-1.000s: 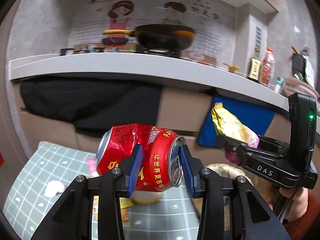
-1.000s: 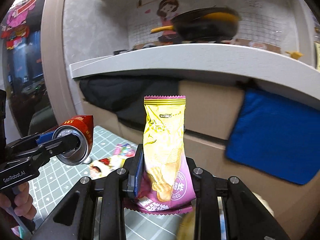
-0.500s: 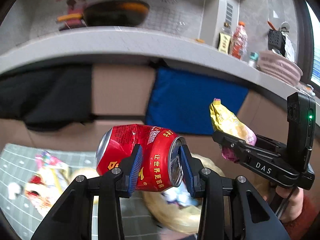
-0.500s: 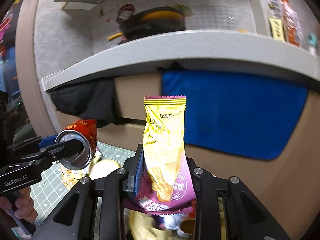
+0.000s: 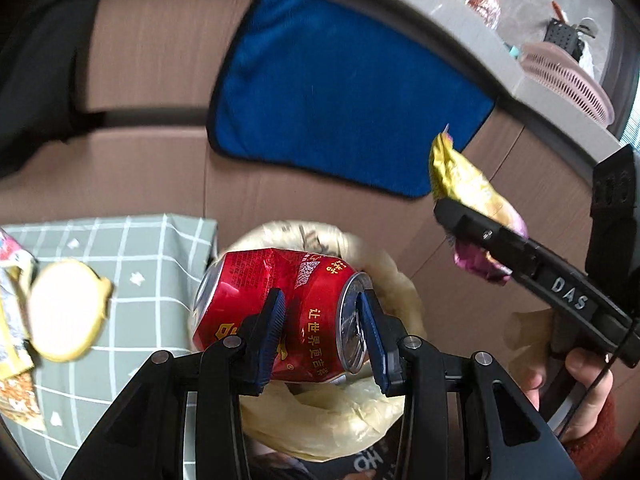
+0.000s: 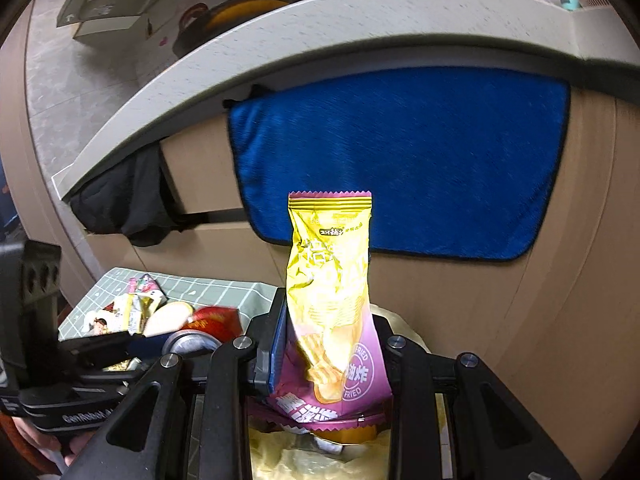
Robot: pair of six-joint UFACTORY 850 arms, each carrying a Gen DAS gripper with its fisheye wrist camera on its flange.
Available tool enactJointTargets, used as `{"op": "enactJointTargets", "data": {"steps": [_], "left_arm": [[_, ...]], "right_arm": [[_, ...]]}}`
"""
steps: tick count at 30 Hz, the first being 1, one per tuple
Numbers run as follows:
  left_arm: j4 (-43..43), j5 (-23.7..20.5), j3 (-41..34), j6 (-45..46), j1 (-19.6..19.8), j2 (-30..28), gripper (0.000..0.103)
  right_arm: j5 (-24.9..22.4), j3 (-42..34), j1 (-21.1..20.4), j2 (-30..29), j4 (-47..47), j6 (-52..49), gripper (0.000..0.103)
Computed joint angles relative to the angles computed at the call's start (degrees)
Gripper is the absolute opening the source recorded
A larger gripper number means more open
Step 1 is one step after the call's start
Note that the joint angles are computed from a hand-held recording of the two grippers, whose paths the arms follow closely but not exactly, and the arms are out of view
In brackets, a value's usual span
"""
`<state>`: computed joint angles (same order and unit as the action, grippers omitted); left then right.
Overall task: Collect trash
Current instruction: 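Carry the can and yellow wrapper over the trash bin and open both grippers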
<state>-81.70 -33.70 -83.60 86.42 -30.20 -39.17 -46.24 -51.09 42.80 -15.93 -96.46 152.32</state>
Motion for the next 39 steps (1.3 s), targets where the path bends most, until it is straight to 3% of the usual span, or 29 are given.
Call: {"op": "enactJointTargets", "data": {"steps": [6,11,13,18,26,29,31,33,39], "left_arm": [[3.5,-6.2,-4.1,-2.3,0.0,-3.9,0.044],[1.5,-8.4,-4.7,-5.3,1.9,-4.1,0.049],[0.0,-7.7,-4.0,-5.9,2.6,-3.3,0.049],[-10.5,-1.9,4.3,2.5,5.7,3.6,0.049],[-14.7,-2.5,9.0,5.9,10.3,9.4,0.049],[-15.0,-3.1,9.8,6.8,11.6,10.2,0.049],[-14.7,-3.9,10.0,6.1,12.3,10.5,0.049],[-14.9,-5.6,10.6,5.9,13.1,11.0,0.049],[-17.8,-8.7,13.4,9.2,14.7,14.3,0.049]], "right_arm": [[1.1,1.7,-0.9,0.0,-1.3,3.4,0.027],[3.1,2.3,-1.6,-1.0,-3.0,6.9,0.027],[5.1,1.9,-2.2,-2.1,-4.6,8.5,0.027],[12.4,-1.2,-4.3,-7.0,-9.2,10.9,0.028],[24.8,-8.1,-7.7,-15.8,-4.0,5.3,0.028],[23.6,-8.3,-7.3,-15.6,-1.0,3.4,0.032],[22.1,-7.8,-6.7,-14.4,-0.7,3.5,0.044],[20.3,-7.2,-5.9,-12.9,0.6,2.1,0.05],[15.1,-6.5,-3.4,-7.8,6.6,-4.1,0.052]]}}
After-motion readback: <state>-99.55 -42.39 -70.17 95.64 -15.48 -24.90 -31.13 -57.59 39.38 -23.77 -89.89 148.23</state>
